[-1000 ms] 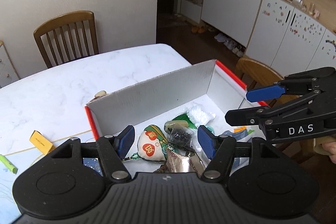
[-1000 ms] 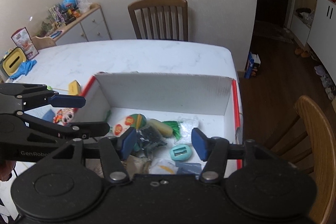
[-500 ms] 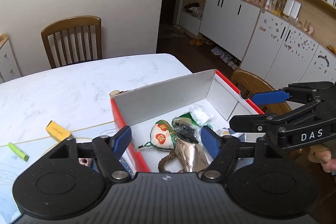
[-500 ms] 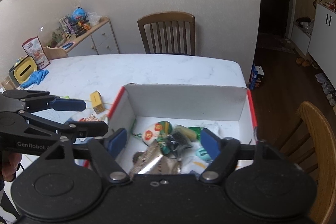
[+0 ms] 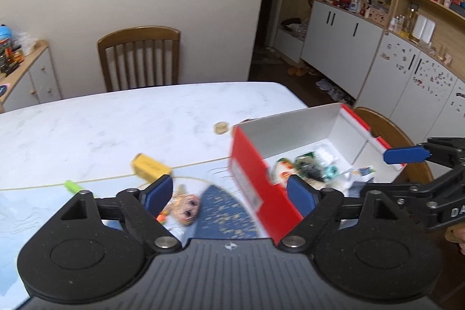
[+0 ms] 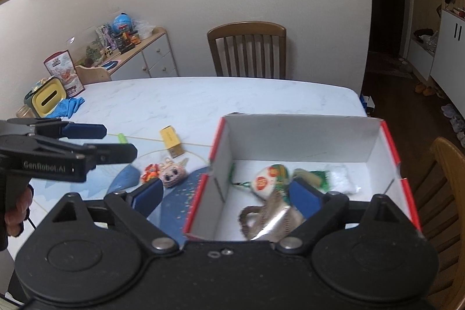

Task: Organize objects
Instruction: 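Withdraw both tools from the shoebox toward the green stick on the table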

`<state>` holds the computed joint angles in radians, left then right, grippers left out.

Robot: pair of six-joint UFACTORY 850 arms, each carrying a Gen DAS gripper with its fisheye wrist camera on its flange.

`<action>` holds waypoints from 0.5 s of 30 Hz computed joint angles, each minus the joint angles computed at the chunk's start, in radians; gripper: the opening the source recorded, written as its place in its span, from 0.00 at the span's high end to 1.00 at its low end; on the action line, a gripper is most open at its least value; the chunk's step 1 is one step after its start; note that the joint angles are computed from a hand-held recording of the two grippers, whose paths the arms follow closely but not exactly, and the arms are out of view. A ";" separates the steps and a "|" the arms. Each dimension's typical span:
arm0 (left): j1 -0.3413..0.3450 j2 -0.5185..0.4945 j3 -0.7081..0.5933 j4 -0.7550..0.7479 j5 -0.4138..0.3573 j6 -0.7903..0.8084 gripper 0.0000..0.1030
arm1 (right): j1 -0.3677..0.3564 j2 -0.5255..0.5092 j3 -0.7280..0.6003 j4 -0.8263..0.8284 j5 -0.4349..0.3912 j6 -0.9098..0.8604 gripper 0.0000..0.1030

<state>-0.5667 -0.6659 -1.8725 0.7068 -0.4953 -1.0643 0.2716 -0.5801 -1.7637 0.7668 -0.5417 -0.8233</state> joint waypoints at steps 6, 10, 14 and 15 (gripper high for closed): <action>0.047 0.099 0.166 0.049 0.090 -0.072 0.14 | 0.045 0.017 0.028 -0.019 0.009 0.032 0.09; 0.073 0.142 0.245 0.129 0.124 -0.167 0.00 | 0.079 0.020 0.037 -0.045 0.030 0.052 0.09; 0.102 0.169 0.299 0.157 0.138 -0.201 0.00 | 0.111 0.009 0.025 -0.094 0.038 0.111 0.09; 0.111 0.173 0.310 0.158 0.141 -0.203 0.00 | 0.119 0.004 0.020 -0.109 0.040 0.129 0.09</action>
